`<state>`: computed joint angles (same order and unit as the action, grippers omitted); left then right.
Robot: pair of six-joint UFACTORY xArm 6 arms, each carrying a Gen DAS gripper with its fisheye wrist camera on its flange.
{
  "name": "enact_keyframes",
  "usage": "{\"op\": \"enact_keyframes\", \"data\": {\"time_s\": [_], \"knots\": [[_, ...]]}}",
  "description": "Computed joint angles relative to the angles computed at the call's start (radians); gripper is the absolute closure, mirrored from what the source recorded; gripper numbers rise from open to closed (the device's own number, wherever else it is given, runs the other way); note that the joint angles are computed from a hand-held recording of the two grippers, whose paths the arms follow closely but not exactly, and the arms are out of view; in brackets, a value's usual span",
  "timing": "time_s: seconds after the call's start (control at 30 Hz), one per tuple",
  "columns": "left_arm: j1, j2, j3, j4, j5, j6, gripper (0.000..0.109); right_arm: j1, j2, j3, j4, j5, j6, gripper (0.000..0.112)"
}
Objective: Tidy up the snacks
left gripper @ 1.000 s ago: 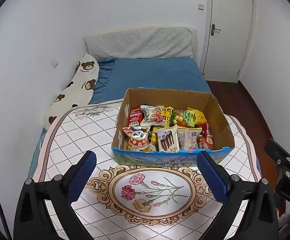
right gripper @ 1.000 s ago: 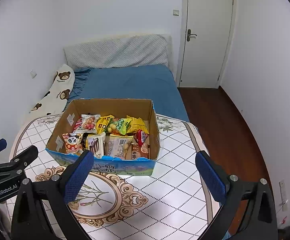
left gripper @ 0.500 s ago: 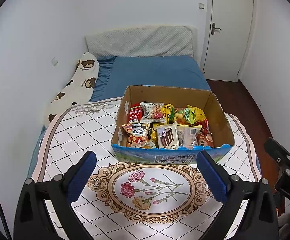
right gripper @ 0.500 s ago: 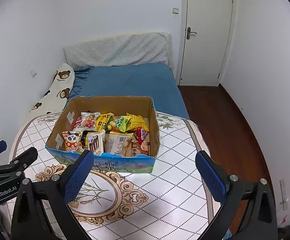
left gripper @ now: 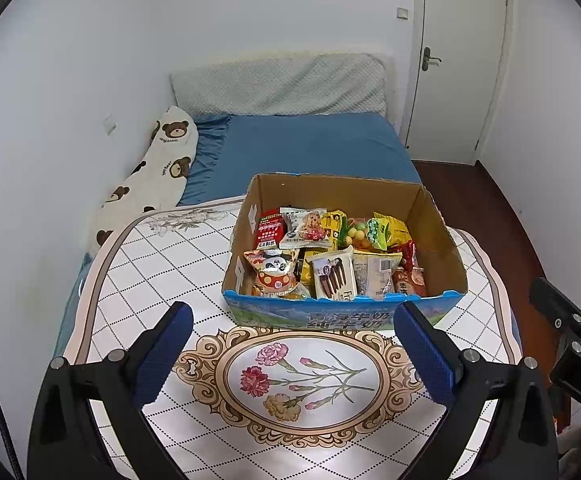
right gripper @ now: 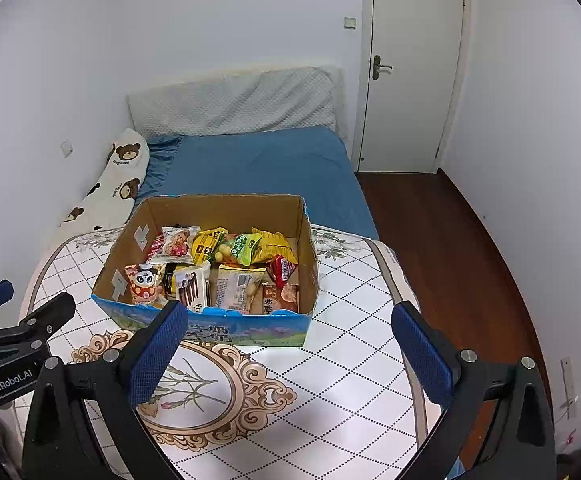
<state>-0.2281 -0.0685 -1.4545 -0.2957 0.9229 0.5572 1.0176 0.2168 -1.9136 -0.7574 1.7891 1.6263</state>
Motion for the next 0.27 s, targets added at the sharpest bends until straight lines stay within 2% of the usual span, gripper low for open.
{"op": "enact_keyframes", "data": {"time_s": [0.27], "knots": [[-0.003, 0.004, 0.001, -0.002, -0.001, 0.001, 0.006, 0.003, -0.004, 0.005, 0.006, 0.009, 0.005, 0.009]]}}
